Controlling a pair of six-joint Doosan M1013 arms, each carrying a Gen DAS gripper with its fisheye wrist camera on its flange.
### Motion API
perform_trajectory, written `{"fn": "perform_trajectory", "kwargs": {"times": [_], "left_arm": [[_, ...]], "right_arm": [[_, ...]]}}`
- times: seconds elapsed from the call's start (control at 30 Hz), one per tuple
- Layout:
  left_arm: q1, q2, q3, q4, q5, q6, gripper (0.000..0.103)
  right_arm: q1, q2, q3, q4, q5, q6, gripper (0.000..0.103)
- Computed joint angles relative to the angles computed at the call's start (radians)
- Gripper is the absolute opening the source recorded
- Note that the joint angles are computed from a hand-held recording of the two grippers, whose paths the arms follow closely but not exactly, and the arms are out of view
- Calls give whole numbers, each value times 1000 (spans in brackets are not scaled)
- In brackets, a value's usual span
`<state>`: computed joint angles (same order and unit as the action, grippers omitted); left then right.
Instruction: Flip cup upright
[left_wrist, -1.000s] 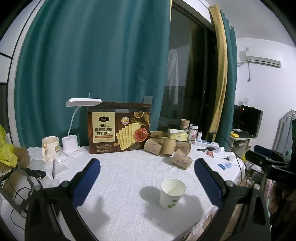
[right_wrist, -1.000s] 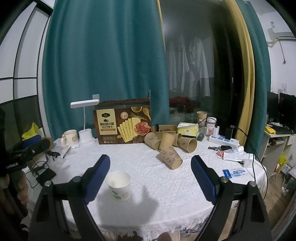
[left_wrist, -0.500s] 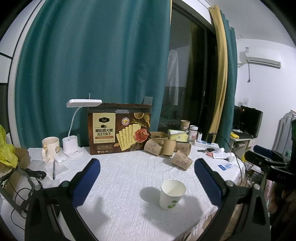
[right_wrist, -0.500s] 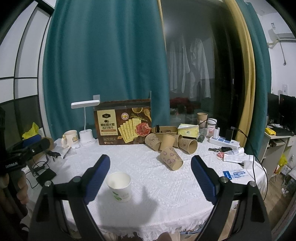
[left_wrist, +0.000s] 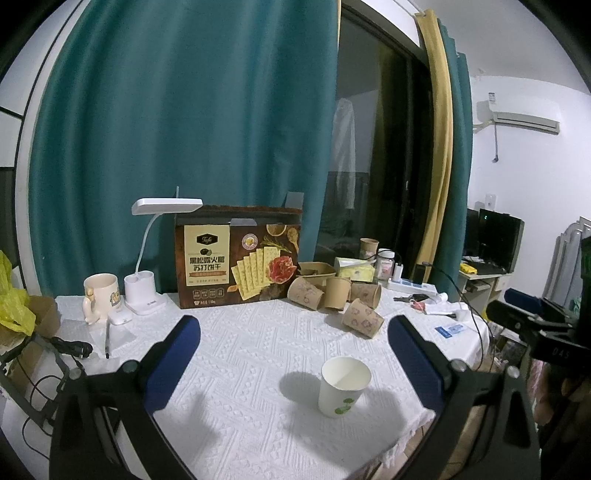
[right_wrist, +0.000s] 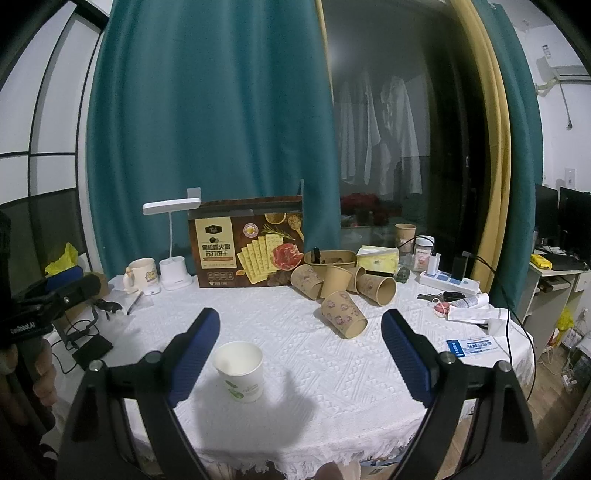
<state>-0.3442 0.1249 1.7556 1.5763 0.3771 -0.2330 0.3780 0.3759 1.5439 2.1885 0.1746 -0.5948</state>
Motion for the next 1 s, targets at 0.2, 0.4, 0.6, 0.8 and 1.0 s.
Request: {"fn": "perform_trajectory", "kwargs": {"times": [0.2,0.4,0.6,0.8,1.0], "left_arm": [[0,1,-1,-1,1,2,101],[0,1,-1,3,0,-1,101],[0,1,-1,1,0,-1,101],[0,1,-1,1,-1,1,101],[0,2,-1,15,-6,-2,101]], "right_arm": [[1,0,-1,-6,-2,6,88],[2,1,-2,-4,-5,6,88],[2,0,-1,0,-5,0,88],[1,0,0,-12,-3,12,88],[1,-1,0,-2,-3,2,88]]}}
